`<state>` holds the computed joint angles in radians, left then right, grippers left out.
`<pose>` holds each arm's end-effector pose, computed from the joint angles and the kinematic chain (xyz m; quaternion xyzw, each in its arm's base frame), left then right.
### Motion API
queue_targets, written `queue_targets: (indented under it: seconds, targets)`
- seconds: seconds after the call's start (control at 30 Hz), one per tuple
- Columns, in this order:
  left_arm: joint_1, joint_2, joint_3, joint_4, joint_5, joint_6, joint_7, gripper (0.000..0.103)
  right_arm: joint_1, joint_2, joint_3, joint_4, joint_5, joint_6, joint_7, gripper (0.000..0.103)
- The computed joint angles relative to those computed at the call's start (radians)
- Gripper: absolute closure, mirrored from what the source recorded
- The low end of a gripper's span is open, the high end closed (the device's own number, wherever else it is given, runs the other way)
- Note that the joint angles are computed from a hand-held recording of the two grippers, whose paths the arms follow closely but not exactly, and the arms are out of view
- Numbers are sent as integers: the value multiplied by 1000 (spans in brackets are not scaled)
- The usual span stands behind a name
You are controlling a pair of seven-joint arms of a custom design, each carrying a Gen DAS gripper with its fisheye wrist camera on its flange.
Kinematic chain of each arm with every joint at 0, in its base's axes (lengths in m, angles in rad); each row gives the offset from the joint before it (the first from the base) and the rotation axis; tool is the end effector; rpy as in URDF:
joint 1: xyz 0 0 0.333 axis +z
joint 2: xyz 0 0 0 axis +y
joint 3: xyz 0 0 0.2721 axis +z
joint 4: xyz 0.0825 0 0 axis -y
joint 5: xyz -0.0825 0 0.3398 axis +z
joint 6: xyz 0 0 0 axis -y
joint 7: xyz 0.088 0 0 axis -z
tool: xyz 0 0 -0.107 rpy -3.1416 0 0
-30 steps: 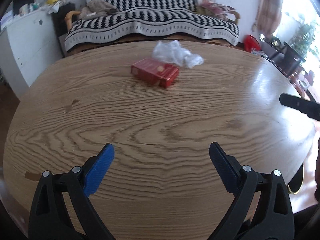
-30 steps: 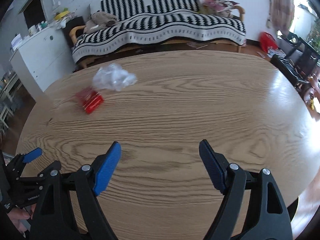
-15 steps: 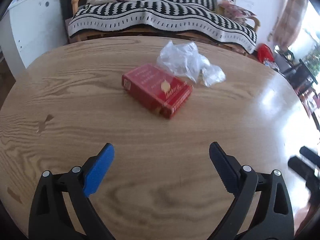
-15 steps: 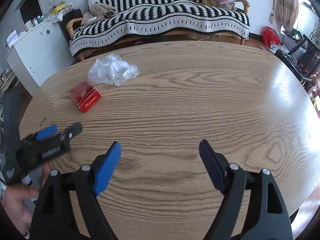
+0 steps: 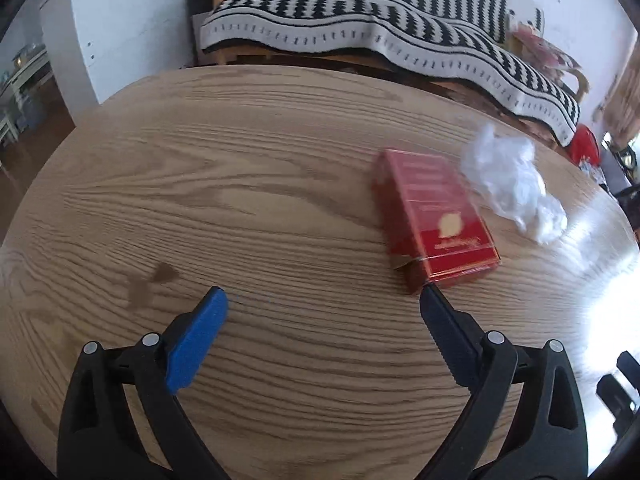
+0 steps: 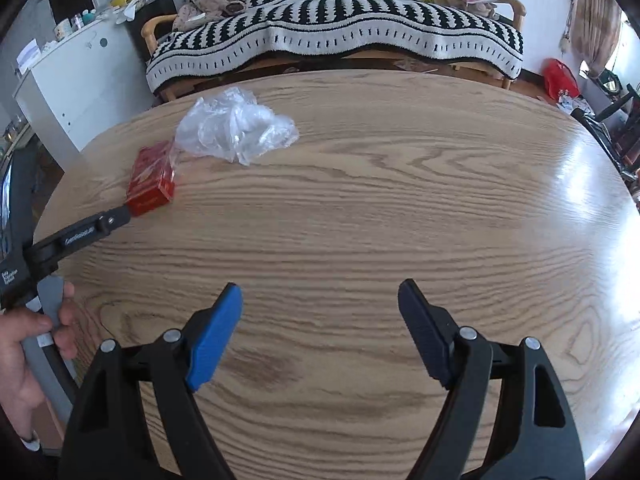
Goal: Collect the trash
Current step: 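Grasp the red box with the left tool while the right tool grasps the plastic bag, then carry the red box and plastic bag over the black bin with both tools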
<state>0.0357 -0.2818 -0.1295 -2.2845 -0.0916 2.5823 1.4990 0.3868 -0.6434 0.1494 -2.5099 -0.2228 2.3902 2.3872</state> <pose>0.4770 -0.0471 0.5075 -0.6896 0.6655 -0.2281 0.1716 0.3270 0.1994 0.5290 -0.6202 0.7302 -0.1671 0.2329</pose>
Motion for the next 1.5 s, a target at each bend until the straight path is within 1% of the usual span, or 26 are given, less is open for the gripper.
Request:
queue_targets:
  seconds: [0.13,0.2,0.27,0.3,0.33,0.4,0.43,0.5,0.53,0.57,0.67,0.77,0.83,0.87,0.9,0.93,0.97,1.0,1.03,1.07,1.1,1.13,1.2,1.3,1.4,1.5]
  targets:
    - [-36,0,29,15,-79,-30,105,9,21,31,-43,22,48,54,-46,25]
    - [-58,-12,22,8,-101,-23,166,9,21,62,-64,56,72,75,-78,23]
    - [-67,-14,2,2,-91,3,186,9,30,104,-90,100,117,99,-121,21]
    - [-66,-8,-13,6,-75,10,177,9,38,144,-113,141,153,115,-152,21]
    - [-66,0,-18,14,-69,8,169,9,35,175,-118,173,172,121,-169,20]
    - [-77,22,-15,38,-100,2,155,9,20,254,-114,257,192,113,-197,20]
    - [-78,29,-16,44,-105,9,140,9,19,316,-115,322,206,102,-227,20]
    - [-72,56,-21,70,-96,10,102,9,6,392,-104,400,220,82,-257,20]
    - [-72,73,-21,86,-95,11,89,9,0,456,-100,467,229,49,-275,20]
    - [-68,88,-23,98,-88,13,64,9,-8,494,-97,504,240,36,-289,20]
    - [-74,115,-21,115,-89,11,32,9,-35,594,-85,600,256,16,-303,20]
    - [-73,128,-30,122,-38,22,0,9,-53,676,-74,680,282,-9,-324,20]
    - [-79,137,-28,131,-41,25,-4,9,-56,712,-66,717,240,-28,-316,21]
    - [-80,142,-28,135,-34,28,-10,9,-56,727,-63,734,215,-39,-313,23]
    - [-79,146,-31,137,-19,34,-27,9,-56,740,-60,747,200,-49,-320,32]
    - [-79,149,-33,137,-2,39,-37,9,-53,751,-58,758,180,-58,-312,48]
    - [-78,151,-35,136,20,44,-44,9,-50,753,-59,757,146,-59,-292,55]
    - [-78,151,-38,133,45,50,-49,12,-45,746,-61,742,102,-47,-268,72]
    - [-76,147,-38,125,66,59,-54,23,-45,738,-59,729,96,-40,-265,86]
    - [-70,142,-45,117,112,71,-74,31,-48,730,-57,717,105,-35,-274,92]
    - [-65,139,-47,114,143,73,-90,43,-50,724,-56,709,111,-30,-276,97]
    - [-68,138,-43,117,138,65,-84,44,-52,704,-56,680,114,-13,-274,99]
    - [-77,130,-31,114,93,58,-55,46,-53,671,-55,632,106,7,-266,99]
    - [-81,116,-25,104,71,46,-19,46,-52,617,-52,569,102,27,-256,100]
    - [-81,83,-23,75,59,48,16,47,-50,524,-47,479,85,46,-223,100]
    - [-78,37,-18,47,41,53,49,47,-48,382,-46,358,87,61,-192,100]
